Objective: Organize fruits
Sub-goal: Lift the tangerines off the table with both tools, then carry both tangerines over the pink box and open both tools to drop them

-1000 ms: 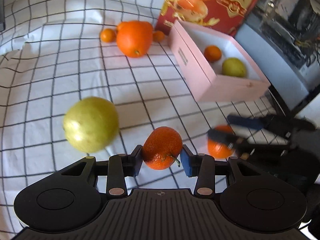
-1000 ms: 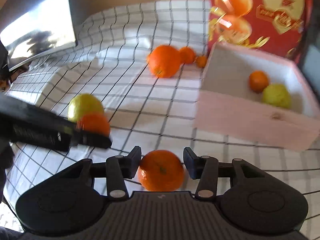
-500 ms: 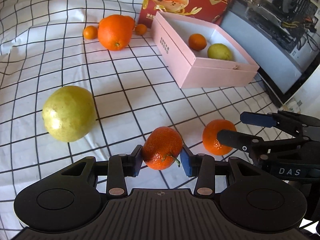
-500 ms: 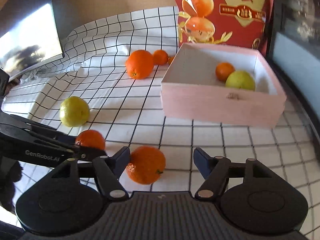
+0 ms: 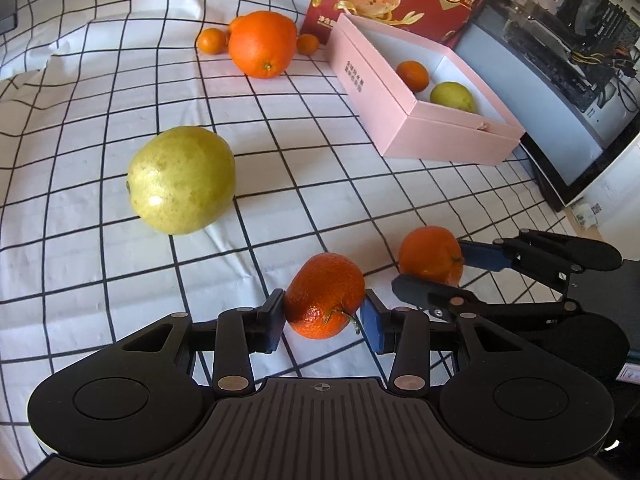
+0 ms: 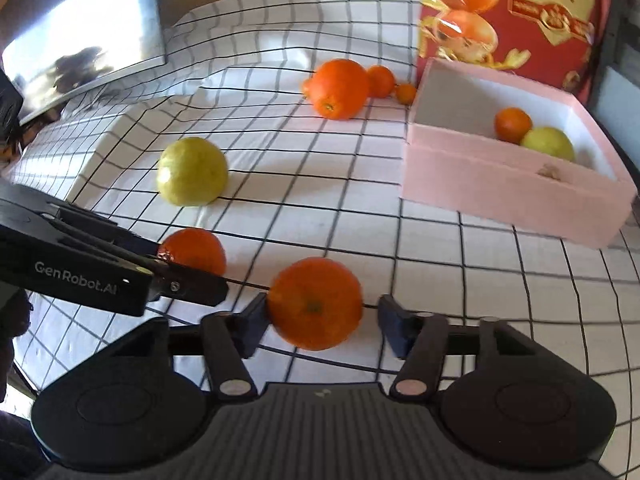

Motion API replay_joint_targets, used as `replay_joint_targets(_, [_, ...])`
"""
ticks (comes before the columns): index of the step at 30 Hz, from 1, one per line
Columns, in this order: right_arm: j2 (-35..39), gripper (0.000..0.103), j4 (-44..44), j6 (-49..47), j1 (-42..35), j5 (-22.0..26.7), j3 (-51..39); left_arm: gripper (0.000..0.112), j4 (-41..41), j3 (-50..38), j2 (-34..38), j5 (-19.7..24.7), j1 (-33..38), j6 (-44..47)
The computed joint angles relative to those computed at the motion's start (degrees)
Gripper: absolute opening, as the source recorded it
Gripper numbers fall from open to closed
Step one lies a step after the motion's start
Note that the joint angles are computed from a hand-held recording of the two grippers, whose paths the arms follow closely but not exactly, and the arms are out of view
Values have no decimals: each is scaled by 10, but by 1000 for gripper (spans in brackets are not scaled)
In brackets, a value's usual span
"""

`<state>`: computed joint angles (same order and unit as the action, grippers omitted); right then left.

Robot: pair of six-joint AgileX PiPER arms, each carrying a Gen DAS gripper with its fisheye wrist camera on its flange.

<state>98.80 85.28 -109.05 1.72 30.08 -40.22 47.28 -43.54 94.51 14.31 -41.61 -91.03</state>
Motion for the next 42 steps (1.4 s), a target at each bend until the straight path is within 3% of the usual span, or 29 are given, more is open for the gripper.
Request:
replay_joint_targets(3, [-14,48,23,-36,24,-31,10,45,3,0,3,-12,4,0])
replay_joint_targets(7, [-11,48,-22,20,13,-34,-8,45,-9,-10,11,-19,5,17])
replay_joint_targets(11, [5,48,-95,113,-26,-34,-55,45,-69,-41,34,-30,5,98])
replay_joint_targets(15, [16,48,-115,121,-67,-41,-84,45,-166,-84,63,-45,10,208])
replay_joint_targets(18, [31,48,-143,157,-101,-20,-121,45,-265,-132,82,-41,21,322])
replay_joint_targets(20, [37,48,-147,165,-114,-12,-144,45,-282,-173,91,-31,30,356])
replay_joint_targets(28, [74,48,-134,206,-141,47,-315,45,-173,-408,153,51,44,345])
replay_joint_targets(35, [210,48,-287,414,-115,98,-594,45,-278,-665,299,167,69,471])
replay_joint_targets(40, [349,48,-407,573,-99,175,-799,45,-359,-844,430,295,80,539])
replay_joint_targets(42, [400,48,-454,626,-90,204,-869,46,-363,-853,443,301,81,546])
